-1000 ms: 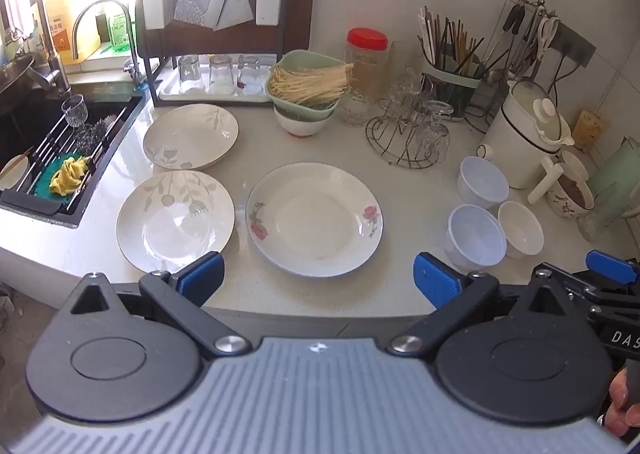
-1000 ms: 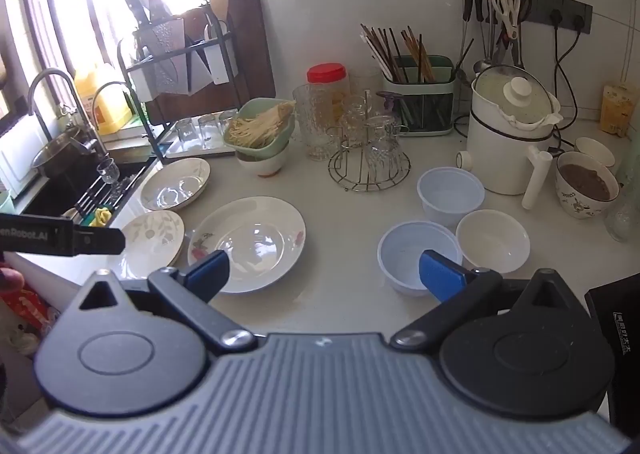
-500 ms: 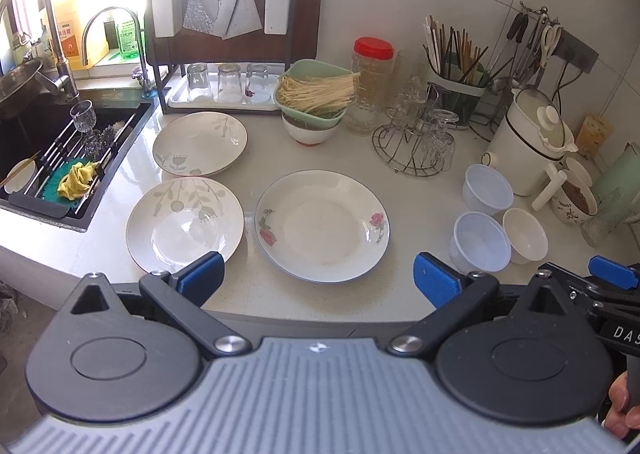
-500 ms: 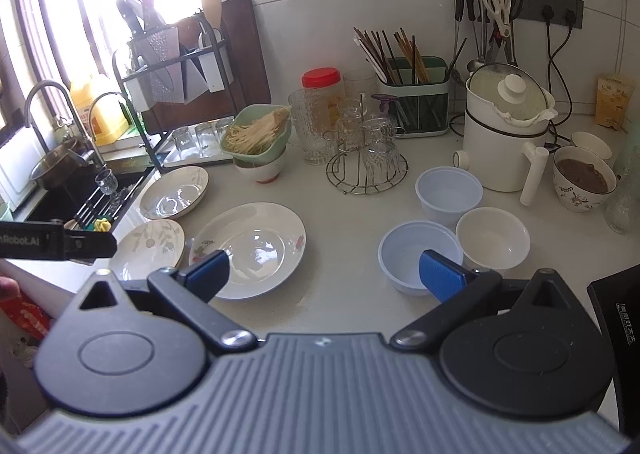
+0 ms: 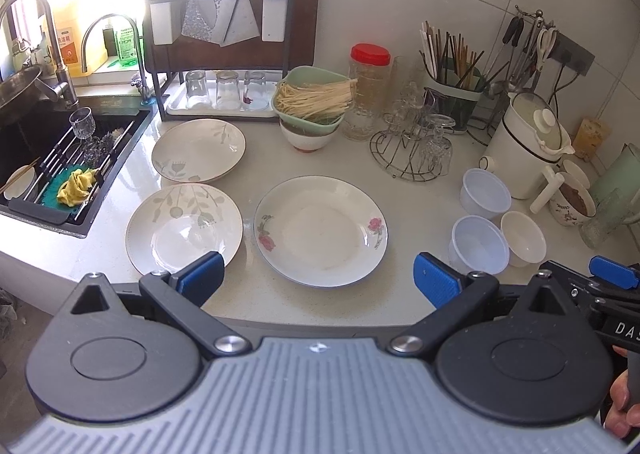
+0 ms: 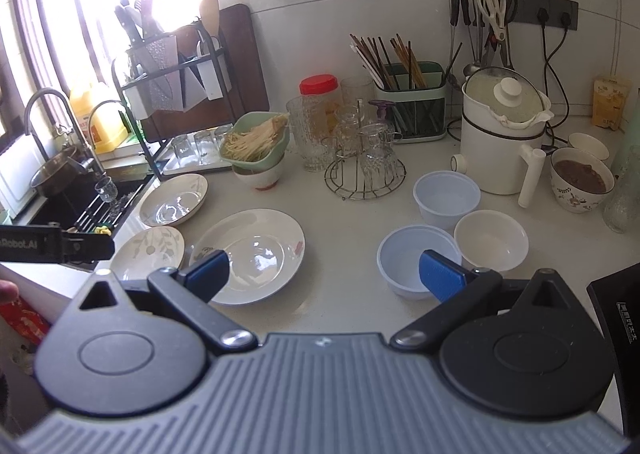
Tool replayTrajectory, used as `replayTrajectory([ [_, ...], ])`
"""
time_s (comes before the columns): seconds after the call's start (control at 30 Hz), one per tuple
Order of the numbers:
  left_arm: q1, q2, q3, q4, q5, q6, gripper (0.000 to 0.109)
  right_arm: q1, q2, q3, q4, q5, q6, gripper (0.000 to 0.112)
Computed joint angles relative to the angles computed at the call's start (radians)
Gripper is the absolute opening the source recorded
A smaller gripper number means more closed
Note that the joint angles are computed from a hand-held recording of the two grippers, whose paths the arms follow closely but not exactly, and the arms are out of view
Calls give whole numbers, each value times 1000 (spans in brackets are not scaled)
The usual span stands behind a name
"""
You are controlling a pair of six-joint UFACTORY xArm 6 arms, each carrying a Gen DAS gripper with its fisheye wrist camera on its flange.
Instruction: Organize plates and bowls
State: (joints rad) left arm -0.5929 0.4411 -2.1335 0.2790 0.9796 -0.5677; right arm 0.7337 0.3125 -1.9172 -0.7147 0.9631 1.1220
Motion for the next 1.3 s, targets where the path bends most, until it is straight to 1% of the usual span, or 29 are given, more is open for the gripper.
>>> replayTrajectory([
  [0.2,-1,5,-9,-13,8,18,102,4,-1,-1,-7,10,14,103],
  [0.27,-2,10,-16,-15,12,22,102,4,-24,38,-13,-2,29,103],
  [0.53,-3,29,-46,-34,26,41,102,0,-46,73,-20,-22,36,103],
  [0.7,-4,34,-54,-18,23,29,102,-2,-47,65,-5,-13,25,103],
  [0.77,-4,23,-37,-15,16,25,102,2,-46,57,-20,-1,23,103],
  [1.03,-4,14,-32,3,33,17,102,10,-46,57,-28,3,24,103],
  [1.3,-7,35,-73,-12,67,40,102,13,-60,75,-25,0,40,103],
])
